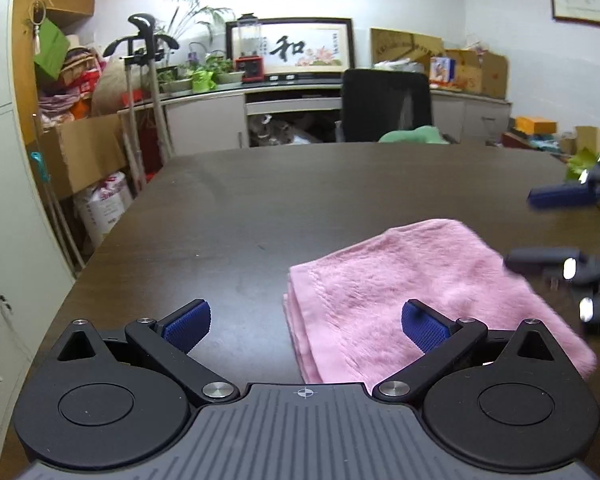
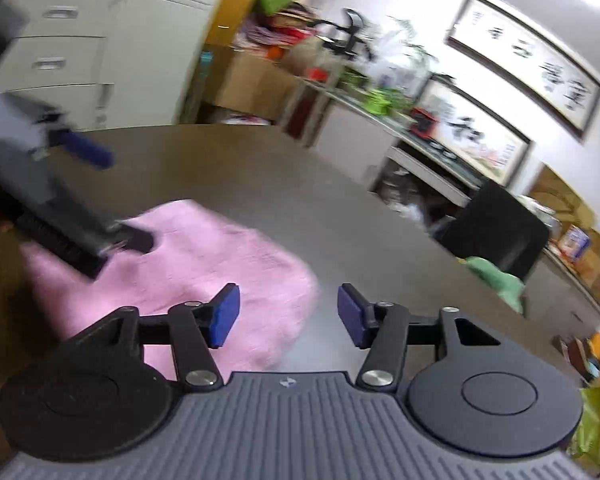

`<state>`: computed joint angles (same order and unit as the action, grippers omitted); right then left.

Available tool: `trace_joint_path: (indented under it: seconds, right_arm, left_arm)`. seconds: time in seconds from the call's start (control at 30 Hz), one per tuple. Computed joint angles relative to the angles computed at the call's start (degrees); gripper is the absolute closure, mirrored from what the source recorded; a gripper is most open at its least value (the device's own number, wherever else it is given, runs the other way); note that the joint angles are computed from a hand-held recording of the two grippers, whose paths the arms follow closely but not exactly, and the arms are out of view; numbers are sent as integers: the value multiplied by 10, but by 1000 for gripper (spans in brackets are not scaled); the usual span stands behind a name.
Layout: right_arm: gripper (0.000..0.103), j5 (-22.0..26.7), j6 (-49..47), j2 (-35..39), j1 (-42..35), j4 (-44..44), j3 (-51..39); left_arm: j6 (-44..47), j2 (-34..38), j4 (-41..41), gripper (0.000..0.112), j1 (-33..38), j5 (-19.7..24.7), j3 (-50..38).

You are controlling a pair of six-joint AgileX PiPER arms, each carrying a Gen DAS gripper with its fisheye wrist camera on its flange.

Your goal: Fold towel

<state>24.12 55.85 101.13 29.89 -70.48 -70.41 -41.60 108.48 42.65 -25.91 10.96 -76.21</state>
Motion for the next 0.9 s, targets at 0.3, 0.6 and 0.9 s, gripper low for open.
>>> trace_joint_path:
  seconds: [0.3,0.6,0.9]
  right_arm:
    - [43,2,-89,69,-18,94,-63]
    - [38,-25,-199,41,-40,189,-28]
    - [20,19,-102,43,-96,78,-17]
  left_arm:
    - [28,9,-26,9,-1,43,-11]
    - [-58,21,69,9,-34,83,-30]
    - [98,141,-110,9,-85,164,-236]
